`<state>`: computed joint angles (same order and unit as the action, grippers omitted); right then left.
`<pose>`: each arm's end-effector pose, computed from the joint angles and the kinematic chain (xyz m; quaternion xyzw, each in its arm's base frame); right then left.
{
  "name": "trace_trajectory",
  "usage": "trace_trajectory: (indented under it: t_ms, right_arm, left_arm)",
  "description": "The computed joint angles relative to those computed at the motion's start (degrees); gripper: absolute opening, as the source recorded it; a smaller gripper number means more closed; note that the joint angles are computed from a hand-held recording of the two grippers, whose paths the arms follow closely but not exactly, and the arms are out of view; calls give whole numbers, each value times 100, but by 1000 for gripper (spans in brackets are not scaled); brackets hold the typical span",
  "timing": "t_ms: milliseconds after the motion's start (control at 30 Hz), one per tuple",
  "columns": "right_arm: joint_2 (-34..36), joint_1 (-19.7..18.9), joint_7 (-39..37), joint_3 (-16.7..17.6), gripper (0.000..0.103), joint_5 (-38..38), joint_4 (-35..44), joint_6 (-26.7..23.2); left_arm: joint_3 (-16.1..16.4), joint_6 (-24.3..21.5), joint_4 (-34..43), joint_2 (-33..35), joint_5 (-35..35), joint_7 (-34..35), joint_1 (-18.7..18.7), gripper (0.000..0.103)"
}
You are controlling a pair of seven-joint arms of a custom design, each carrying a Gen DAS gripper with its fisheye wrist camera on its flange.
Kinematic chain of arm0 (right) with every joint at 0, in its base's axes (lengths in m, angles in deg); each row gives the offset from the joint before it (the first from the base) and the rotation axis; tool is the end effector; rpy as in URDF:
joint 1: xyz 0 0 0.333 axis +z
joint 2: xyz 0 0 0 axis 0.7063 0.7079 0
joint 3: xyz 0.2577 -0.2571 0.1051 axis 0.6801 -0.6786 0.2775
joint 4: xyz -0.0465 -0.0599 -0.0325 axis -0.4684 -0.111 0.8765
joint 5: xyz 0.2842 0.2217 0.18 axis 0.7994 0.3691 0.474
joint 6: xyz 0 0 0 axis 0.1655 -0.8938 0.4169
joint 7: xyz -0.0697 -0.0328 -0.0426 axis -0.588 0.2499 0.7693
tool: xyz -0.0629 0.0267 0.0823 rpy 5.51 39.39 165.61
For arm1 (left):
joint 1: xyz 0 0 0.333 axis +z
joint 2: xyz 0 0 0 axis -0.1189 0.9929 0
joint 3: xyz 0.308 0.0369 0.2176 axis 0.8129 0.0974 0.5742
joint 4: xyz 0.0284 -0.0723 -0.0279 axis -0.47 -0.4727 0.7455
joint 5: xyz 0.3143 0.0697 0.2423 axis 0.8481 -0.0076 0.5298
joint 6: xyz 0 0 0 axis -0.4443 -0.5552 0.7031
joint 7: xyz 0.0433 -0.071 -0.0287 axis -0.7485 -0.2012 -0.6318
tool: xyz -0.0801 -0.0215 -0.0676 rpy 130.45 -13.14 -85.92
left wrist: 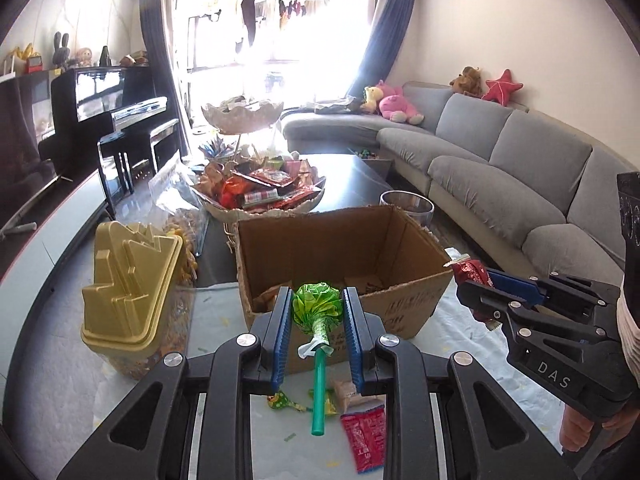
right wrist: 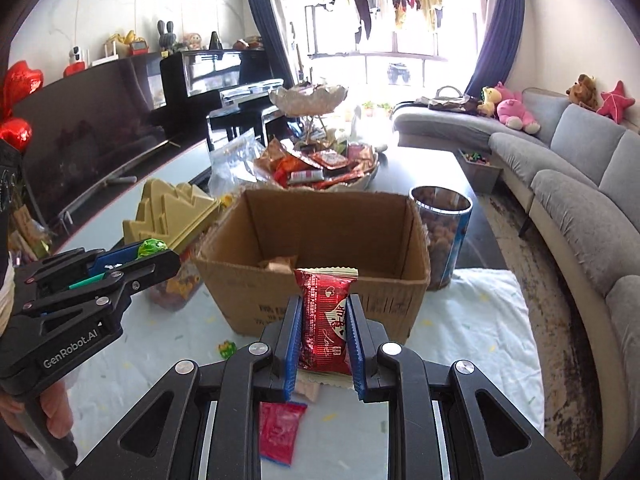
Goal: Organize snacks
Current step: 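Carry both snacks over the cardboard box and open both tools to drop them, then move both tools back toward the snacks in front of the box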
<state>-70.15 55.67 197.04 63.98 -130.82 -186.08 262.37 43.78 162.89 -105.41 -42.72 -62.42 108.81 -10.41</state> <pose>0.5748 0.1579 0.5076 -0.6145 0.6545 -0.2958 0.3262 0.6221 -0.1969 0.5087 -0.4590 0.7575 -0.4096 0.2185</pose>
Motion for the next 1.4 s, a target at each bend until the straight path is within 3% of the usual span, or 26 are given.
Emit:
trace_trajectory:
  t_ms: [200, 533, 800, 1167, 1233, 1300, 1367, 1400]
  right_arm:
    - [96, -39, -430, -8, 22, 374, 247, -20]
    - [442, 2, -1393, -106, 23, 1175, 736, -38]
    - [840, 54, -2361, -161, 23, 2160, 1074, -29]
    - [1305, 49, -3412, -164, 23, 3240, 1472, -83]
    - [1362, 80, -3487, -205, 23, 3347, 1509, -68]
    - [1397, 111, -3528, -249, 36, 3423, 1520, -38]
    - [1398, 246, -3394, -423, 47, 3358, 1495, 14]
    - [1392, 355, -3262, -559, 47, 3252, 1480, 36]
  left_arm:
    - [371, -66, 328, 189, 951, -921, -291, 25]
    - [571, -217, 885, 598, 2232, -2091, -366, 25]
    - [631, -513, 1409, 1030, 2920, -2733, -345, 25]
    - [1064, -911, 2029, 1542, 3839, -3626, -661, 26]
    - [1198, -955, 2062, 1574, 4034, -3838, -756, 31]
    - [1273, -831, 1956, 1533, 4185, -3998, -807, 54]
    - [1340, -671, 1828, 1473, 4327, -4116, -848, 56]
    - [1381, -636, 1761, 1430, 4405, -4170, -872, 57]
